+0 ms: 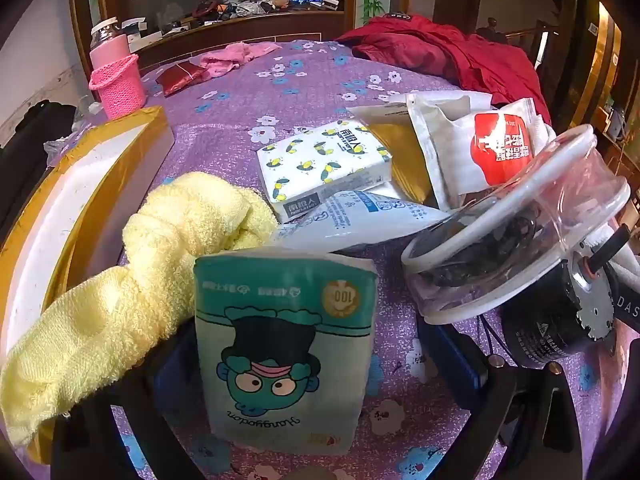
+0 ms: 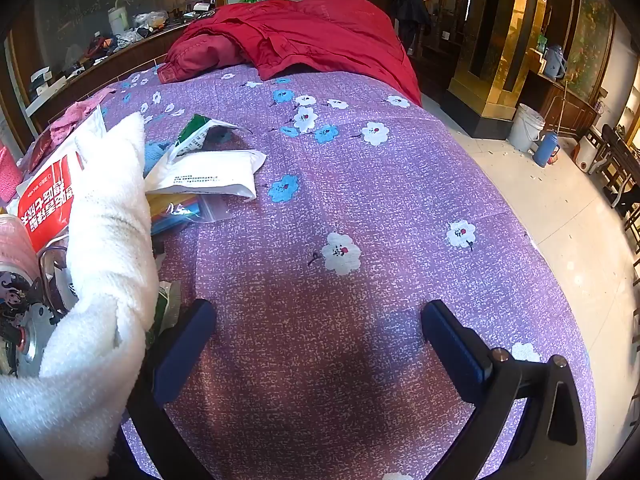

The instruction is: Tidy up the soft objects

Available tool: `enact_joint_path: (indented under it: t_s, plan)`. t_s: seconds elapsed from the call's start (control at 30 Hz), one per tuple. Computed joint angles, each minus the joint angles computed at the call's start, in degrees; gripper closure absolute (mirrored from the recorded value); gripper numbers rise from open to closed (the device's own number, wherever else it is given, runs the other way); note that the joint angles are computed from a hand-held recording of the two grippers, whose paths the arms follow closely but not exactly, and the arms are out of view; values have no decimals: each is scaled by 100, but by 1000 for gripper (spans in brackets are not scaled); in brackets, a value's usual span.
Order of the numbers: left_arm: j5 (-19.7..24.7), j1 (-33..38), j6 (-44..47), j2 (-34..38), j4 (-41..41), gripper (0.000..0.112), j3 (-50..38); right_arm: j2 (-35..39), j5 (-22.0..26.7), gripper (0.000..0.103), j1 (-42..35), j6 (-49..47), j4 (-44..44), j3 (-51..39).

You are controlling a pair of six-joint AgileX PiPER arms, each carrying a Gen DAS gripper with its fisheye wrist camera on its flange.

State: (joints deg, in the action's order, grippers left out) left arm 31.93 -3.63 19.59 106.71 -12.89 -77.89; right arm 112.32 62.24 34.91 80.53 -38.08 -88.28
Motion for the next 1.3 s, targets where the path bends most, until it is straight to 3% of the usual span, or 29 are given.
enact_joint_path:
  t_s: [0.37, 0.47, 0.53, 0.63, 0.77, 1.0, 1.13, 1.3]
  plan:
    - [85, -56, -352, -16, 266, 10, -55, 7, 5, 0, 7, 8, -9, -13]
    - [798, 114, 200, -41, 39, 10, -269, 7, 15, 0, 16, 14, -12, -14]
    - [1036, 211, 528, -134, -95, 10, -214, -6, 0, 0, 9, 14, -9, 3]
    - [579, 357, 1148, -475, -540, 10, 406, -19, -3, 0, 12, 23, -17, 32]
    - [499, 264, 797, -546, -275, 10, 478, -99, -83, 0, 8, 58, -30, 181]
    - [798, 497, 1457, -404, -785, 10, 249, -137, -74, 0, -147, -890, 671, 9]
    - [1618, 1190, 2909, -557, -2455, 15, 191, -402, 55, 0, -111, -1078, 1012, 181]
    - [1441, 1955, 5348, -1708, -4410, 13, 880, -1202, 315, 0, 891, 209, -362, 825]
